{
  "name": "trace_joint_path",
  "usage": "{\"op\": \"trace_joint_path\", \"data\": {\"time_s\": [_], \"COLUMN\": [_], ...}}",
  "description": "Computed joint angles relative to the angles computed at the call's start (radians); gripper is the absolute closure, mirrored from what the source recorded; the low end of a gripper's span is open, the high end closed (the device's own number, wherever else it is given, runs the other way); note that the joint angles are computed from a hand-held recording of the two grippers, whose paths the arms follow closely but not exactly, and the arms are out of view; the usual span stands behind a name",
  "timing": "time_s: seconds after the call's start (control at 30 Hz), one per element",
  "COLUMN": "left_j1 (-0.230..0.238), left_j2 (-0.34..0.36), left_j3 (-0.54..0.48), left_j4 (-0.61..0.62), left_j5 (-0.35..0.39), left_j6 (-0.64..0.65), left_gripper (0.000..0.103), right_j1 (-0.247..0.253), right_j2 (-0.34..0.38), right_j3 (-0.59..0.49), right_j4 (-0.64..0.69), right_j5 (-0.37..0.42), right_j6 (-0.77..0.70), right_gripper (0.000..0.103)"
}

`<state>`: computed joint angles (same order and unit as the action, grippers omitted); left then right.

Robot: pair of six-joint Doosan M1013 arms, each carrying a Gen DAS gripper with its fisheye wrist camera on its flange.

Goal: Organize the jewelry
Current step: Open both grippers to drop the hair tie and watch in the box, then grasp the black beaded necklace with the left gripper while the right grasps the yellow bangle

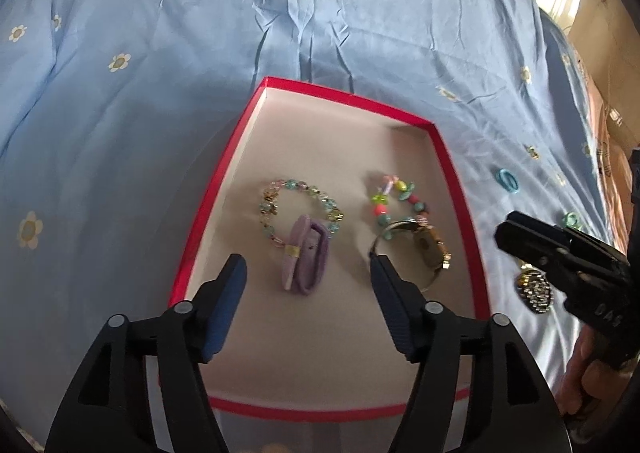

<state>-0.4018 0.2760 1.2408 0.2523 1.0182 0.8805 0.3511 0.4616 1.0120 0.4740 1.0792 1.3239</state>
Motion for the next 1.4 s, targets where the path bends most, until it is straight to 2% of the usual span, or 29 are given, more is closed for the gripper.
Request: {"op": "trace_joint_path", "data": {"time_s": [0.17, 0.53, 0.8, 1.07, 1.4], "left_j1": [-0.020, -0.070, -0.102, -0.129, -0.159], "left_j2": [-0.012, 0.005, 0.030, 0.065, 0.133], "left_j3": [0.002, -0.038, -0.074, -0.117, -0.197], "left_j4": [-0.008, -0.067, -0.100, -0.132, -0.173], "left_j5": [-0.025, -0.047, -0.038, -0.017, 0.019], "left_j6": [0.000, 0.082, 0.146, 0.209, 0.323], "left_gripper": [0.028, 0.026, 0.026, 0.026, 0.026], "right_j1": [-0.030, -0.118, -0.171, -0.203, -0.218], "right_j2": [-0.047, -0.141, -0.201, -0.230, -0.237], "right_j3": [0.057, 0.176, 0.255, 0.306, 0.332], "right_j4": [0.006, -0.050, -0.092, -0.114, -0.141], "right_j5": [-0.044, -0.115, -0.150, -0.155, -0.140], "right_j6": [0.017, 0.104, 0.162, 0.196, 0.194], "right_gripper": [0.057, 0.056, 0.056, 0.056, 0.056]}}
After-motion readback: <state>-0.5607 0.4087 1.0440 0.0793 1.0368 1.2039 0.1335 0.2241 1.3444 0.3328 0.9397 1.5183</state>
